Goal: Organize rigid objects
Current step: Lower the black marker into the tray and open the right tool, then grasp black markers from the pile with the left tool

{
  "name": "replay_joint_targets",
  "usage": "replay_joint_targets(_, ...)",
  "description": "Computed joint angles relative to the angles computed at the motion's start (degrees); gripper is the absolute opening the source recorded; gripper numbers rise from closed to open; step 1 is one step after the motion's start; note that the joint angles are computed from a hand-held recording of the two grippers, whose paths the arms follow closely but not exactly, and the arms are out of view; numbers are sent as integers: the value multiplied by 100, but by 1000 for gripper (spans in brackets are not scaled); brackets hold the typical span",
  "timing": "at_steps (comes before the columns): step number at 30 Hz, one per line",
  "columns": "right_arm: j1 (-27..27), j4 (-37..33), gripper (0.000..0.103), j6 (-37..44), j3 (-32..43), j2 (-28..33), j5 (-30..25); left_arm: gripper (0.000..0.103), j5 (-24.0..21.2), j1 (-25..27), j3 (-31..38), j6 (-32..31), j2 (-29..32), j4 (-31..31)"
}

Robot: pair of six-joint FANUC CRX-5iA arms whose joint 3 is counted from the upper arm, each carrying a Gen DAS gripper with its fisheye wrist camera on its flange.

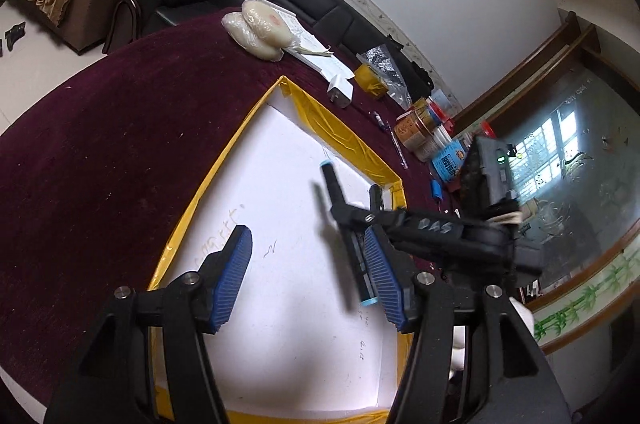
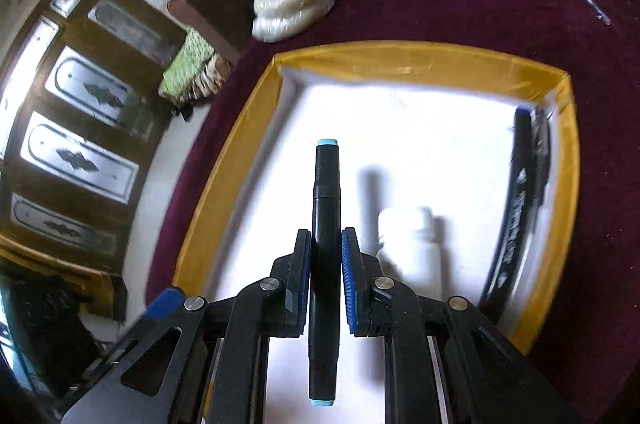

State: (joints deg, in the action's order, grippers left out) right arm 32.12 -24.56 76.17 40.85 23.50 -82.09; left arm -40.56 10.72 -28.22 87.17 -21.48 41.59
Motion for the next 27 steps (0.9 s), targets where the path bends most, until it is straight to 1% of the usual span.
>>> replay_joint_targets(4, 151, 454, 13, -27, -159, -29, 98, 57, 60, -9, -55, -102, -54, 31)
replay_joint_targets(6, 262, 956, 13, -15, -248, -55, 329, 57, 54, -5, -110, -183, -77, 133)
replay_joint_targets(8, 356, 1497, 13, -86, -266, -6, 531, 57, 27, -10, -106, -168, -74, 103)
replay_joint_targets(9, 355, 1594, 14, -93, -223, 39, 555, 57, 11, -6, -120, -180, -86, 125)
replay_joint_targets(11, 254, 1447, 14, -19, -84, 111, 566, 57, 5, -26, -116, -163, -97, 110)
replay_joint_targets(12, 220, 1412, 14, -58, -142, 57, 658, 57, 5, -33, -100, -148, -101, 76)
replay_joint_targets(13, 151, 1276, 14, -74, -225, -41, 781, 57, 7, -50, -66, -86, -104, -6)
replay_joint_targets(15, 30, 1027, 17, -40, -295, -181, 825, 61, -5, -66, -15, 11, -98, -123)
replay_joint_targets(16, -8, 985, 19, -43, -336, -248, 849, 61, -11, -83, 5, 54, -98, -165)
replay_joint_targets(18, -99, 929, 20, 6, -510, -456, 989, 61, -30, -120, 37, 78, -107, -213)
replay_joint_targets(21, -356, 937, 21, 72, -980, -913, 1318, 61, -29, -236, 113, 107, -124, -361)
replay_joint_targets(23, -598, 963, 25, 36, -1302, -1192, 1558, 64, -18, -345, 185, 101, -96, -416)
replay_joint_targets(24, -742, 1018, 28, -29, -1447, -1307, 1681, 65, 7, -439, 239, 68, -54, -428)
replay_joint_targets(27, -1188, 1225, 29, -285, -1963, -1666, 2106, 66, 13, -763, 502, 17, 145, -554)
